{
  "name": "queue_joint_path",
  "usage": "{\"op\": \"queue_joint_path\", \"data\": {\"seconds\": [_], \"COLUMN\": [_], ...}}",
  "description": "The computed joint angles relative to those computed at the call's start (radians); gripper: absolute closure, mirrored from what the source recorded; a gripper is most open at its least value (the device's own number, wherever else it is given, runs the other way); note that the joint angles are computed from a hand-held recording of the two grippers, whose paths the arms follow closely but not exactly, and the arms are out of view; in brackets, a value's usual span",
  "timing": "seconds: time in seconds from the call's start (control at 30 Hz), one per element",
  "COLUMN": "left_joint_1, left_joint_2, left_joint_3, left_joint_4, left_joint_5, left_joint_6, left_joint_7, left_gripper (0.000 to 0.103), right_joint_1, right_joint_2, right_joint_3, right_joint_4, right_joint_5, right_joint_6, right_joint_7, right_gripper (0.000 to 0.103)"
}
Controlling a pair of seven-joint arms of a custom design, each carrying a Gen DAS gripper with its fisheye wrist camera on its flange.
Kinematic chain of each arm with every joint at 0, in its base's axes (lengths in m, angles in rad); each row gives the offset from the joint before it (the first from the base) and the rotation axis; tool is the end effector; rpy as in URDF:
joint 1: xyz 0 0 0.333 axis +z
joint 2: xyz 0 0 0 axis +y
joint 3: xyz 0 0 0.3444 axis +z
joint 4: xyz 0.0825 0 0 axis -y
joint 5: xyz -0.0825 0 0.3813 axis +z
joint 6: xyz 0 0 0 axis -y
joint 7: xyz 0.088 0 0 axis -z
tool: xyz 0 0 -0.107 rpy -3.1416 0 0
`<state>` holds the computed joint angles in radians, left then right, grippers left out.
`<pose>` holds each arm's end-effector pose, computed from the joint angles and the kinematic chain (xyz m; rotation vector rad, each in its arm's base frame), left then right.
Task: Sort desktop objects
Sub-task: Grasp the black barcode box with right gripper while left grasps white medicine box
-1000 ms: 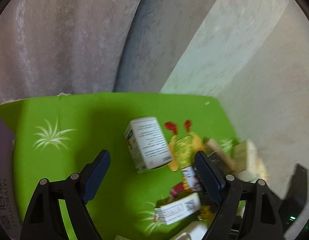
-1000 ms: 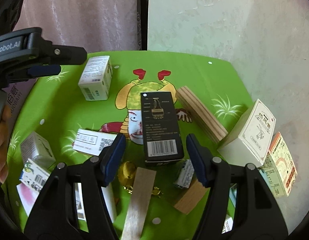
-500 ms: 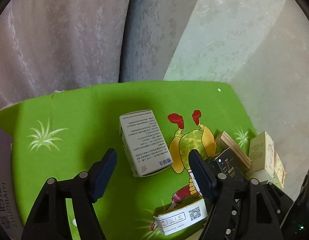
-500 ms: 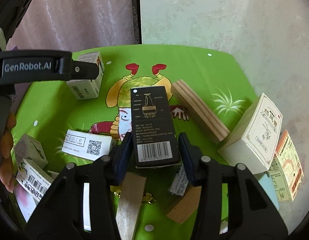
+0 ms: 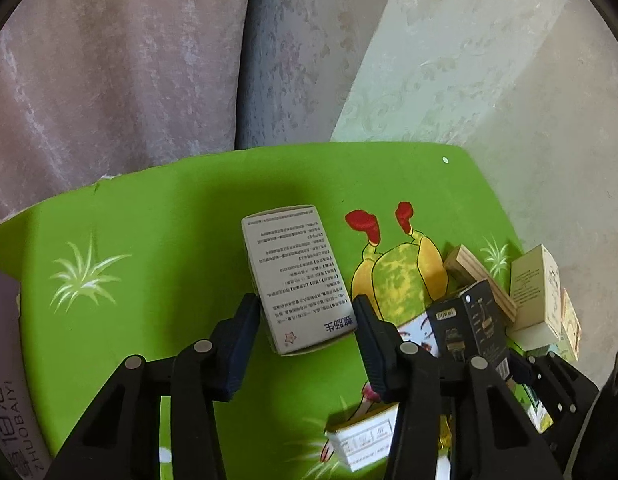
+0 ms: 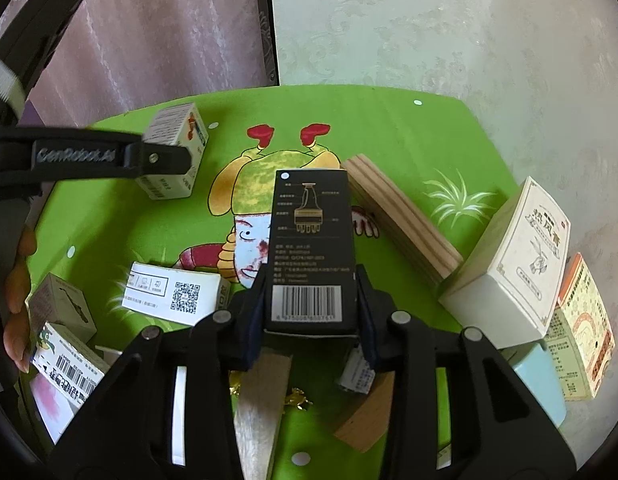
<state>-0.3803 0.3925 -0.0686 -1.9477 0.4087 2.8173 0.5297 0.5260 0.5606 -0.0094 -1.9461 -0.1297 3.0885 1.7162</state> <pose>0.5913 -0.3021 0.3571 -2.2486 1.7516 -0.6766 0.5833 0.3444 0.2813 -2.2482 1.3312 -0.4014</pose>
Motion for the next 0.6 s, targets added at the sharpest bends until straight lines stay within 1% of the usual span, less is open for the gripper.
{"op": "queue_joint_path", "data": {"seconds": [0.07, 0.13, 0.27, 0.3, 0.33, 0.47, 0.6], "left_joint_1": [-0.002, -0.005, -0.012, -0.022, -0.019, 0.004, 0.027], "left_joint_2": [-0.02, -0.048, -0.118, -0.14, -0.153, -0.216, -0.288], "left_joint_3": [0.003, 0.009, 0.025, 0.034, 0.031, 0.007, -0.019], "left_joint_4": [-0.025, -0.055, -0.118, -0.13, -0.137, -0.174, -0.205], "left_joint_5": [0.005, 0.02, 0.081, 0.117, 0.138, 0.211, 0.317], "left_joint_6": [0.013, 0.031, 0.059, 0.056, 0.055, 0.068, 0.077], "left_joint_7": [-0.008, -0.02, -0.066, -0.092, -0.106, -0.151, -0.234], "left_gripper": [0.056, 0.058, 0.061, 0.061, 0.061, 0.061, 0.061], "right_joint_1": [-0.026, -0.029, -0.06, -0.059, -0.055, -0.024, -0.014], "right_joint_2": [-0.009, -0.016, -0.037, -0.042, -0.043, -0.068, -0.103], "right_joint_3": [0.025, 0.026, 0.049, 0.051, 0.049, 0.032, 0.042], "right_joint_4": [-0.006, -0.014, -0.03, -0.035, -0.038, -0.068, -0.109], "right_joint_5": [0.008, 0.014, 0.03, 0.034, 0.036, 0.041, 0.052], "right_joint_6": [-0.002, 0.008, 0.022, 0.027, 0.033, 0.06, 0.098], "right_joint_7": [-0.014, -0.014, -0.03, -0.03, -0.029, -0.017, -0.01], "right_gripper": [0.062, 0.062, 0.062, 0.062, 0.062, 0.062, 0.062]}}
